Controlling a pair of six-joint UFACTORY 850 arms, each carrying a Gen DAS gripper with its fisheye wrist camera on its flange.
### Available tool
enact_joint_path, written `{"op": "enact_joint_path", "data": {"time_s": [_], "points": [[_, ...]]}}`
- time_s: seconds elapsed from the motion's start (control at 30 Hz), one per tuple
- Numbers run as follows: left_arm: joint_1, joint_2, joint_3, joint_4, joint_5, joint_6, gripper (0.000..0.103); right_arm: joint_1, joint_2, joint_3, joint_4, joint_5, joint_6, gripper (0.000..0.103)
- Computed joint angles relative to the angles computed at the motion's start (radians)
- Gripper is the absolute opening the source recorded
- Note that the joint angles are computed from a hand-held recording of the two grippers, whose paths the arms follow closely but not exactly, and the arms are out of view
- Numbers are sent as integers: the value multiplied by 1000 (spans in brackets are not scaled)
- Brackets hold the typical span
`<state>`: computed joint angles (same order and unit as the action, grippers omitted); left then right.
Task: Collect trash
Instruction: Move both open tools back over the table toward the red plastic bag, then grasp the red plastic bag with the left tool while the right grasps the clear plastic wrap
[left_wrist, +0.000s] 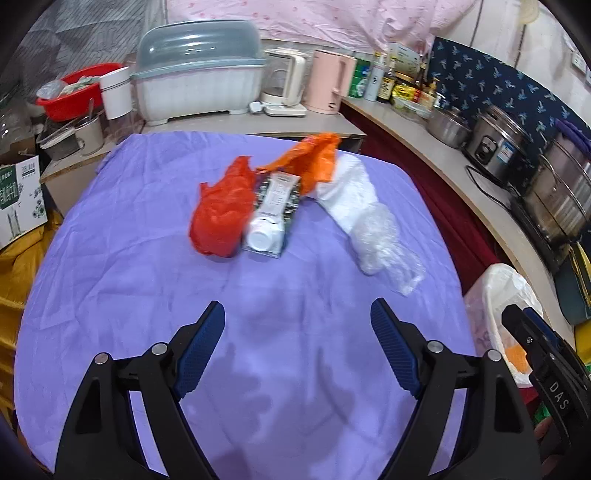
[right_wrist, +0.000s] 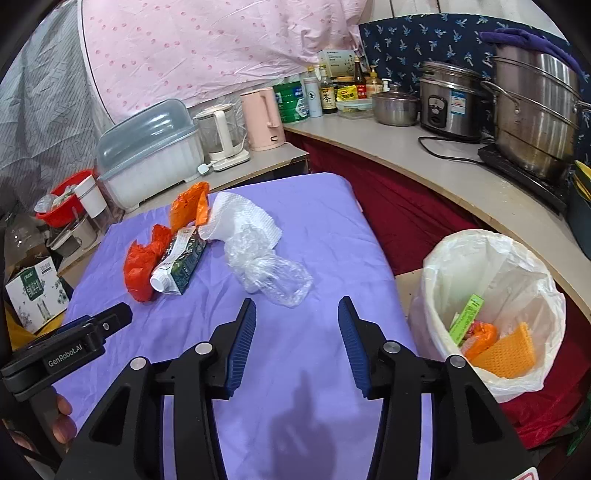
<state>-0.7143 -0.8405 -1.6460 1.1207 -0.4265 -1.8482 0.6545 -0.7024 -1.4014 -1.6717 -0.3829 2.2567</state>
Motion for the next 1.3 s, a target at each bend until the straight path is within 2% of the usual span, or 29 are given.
{"op": "enact_joint_path", "data": {"time_s": [0.17,0.23,0.5,0.87,1.17,1.3], "points": [[38,16,41,21,5,-44,79,3,-61,-85,90,23,-107,48],[52,16,48,30,9,-63,85,2,-93,-129,138,32,-164,49],[115,-23,7,-3,31,-27,86,-9,-226,-318,373,51,-433,54],[183,-159,-182,-252,78,258,88,-42,-450,-652,777,19,-876,57],[215,-246,-299,-486,109,476,87,-62,-605,-887,1027,-35,-1137,60],[227,-270,-329,-612,114,597,72,-67,-661,-969,1110,-54,-1217,60]]}}
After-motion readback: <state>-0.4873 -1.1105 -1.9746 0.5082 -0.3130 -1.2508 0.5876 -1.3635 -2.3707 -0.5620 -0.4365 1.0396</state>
